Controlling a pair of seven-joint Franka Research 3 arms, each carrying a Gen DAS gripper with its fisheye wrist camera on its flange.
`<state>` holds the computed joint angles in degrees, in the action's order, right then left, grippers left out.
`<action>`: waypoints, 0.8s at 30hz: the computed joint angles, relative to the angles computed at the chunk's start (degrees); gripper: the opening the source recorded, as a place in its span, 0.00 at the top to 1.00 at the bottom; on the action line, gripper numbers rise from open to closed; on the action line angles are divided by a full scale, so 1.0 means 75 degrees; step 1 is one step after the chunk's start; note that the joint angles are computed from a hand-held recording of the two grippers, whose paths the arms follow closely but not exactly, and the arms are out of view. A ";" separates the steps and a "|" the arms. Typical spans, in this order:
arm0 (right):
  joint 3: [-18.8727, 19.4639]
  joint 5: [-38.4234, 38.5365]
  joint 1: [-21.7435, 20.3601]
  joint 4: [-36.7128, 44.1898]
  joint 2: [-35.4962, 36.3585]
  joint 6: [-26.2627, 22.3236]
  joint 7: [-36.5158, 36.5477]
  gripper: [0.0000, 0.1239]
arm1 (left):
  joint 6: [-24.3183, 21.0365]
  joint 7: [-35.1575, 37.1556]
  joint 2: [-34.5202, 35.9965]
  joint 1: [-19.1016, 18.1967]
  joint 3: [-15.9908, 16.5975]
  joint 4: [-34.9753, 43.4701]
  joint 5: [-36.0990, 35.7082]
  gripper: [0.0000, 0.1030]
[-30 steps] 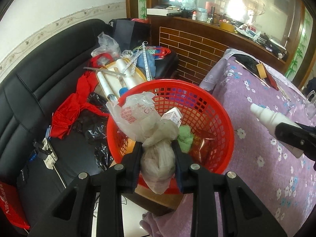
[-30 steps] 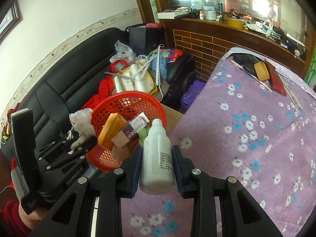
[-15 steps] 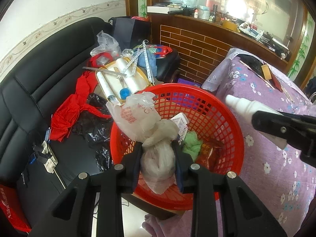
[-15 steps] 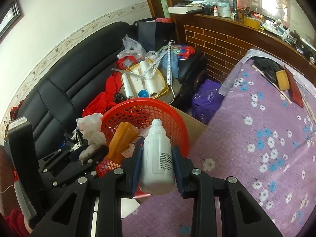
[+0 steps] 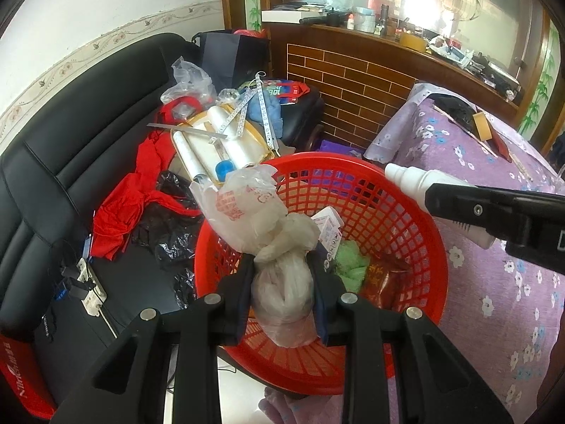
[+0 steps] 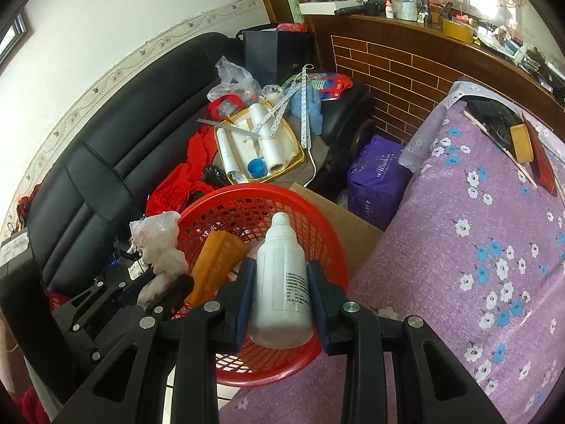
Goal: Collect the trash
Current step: 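Open both grippers to drop the bag and bottle into the basket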
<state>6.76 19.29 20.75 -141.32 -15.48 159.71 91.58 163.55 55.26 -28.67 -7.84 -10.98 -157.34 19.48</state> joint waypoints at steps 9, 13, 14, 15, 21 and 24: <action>-0.0085 0.0292 0.0065 0.0120 0.0140 -0.0026 -0.0208 0.72 | 0.0072 -0.0128 0.0036 0.0064 -0.0062 0.0008 0.0146 0.73; -0.0102 0.0315 0.0012 0.0109 0.0099 0.0009 -0.0170 0.68 | 0.0079 -0.0141 0.0072 0.0092 -0.0070 0.0044 0.0200 0.67; -0.0112 0.0329 0.0004 0.0092 0.0073 0.0015 -0.0172 0.68 | 0.0073 -0.0181 0.0075 0.0130 -0.0102 0.0055 0.0226 0.64; -0.0128 0.0345 0.0002 0.0083 0.0048 0.0002 -0.0193 0.68 | 0.0088 -0.0250 0.0065 0.0195 -0.0160 0.0054 0.0283 0.56; -0.0088 0.0171 -0.0142 -0.0061 -0.0160 -0.0009 -0.0028 0.66 | 0.0151 -0.0618 0.0023 0.0417 -0.0402 0.0081 0.0594 0.31; -0.0040 0.0000 -0.0249 -0.0176 -0.0307 0.0014 0.0122 0.61 | 0.0128 -0.0806 -0.0002 0.0469 -0.0468 0.0099 0.0730 0.27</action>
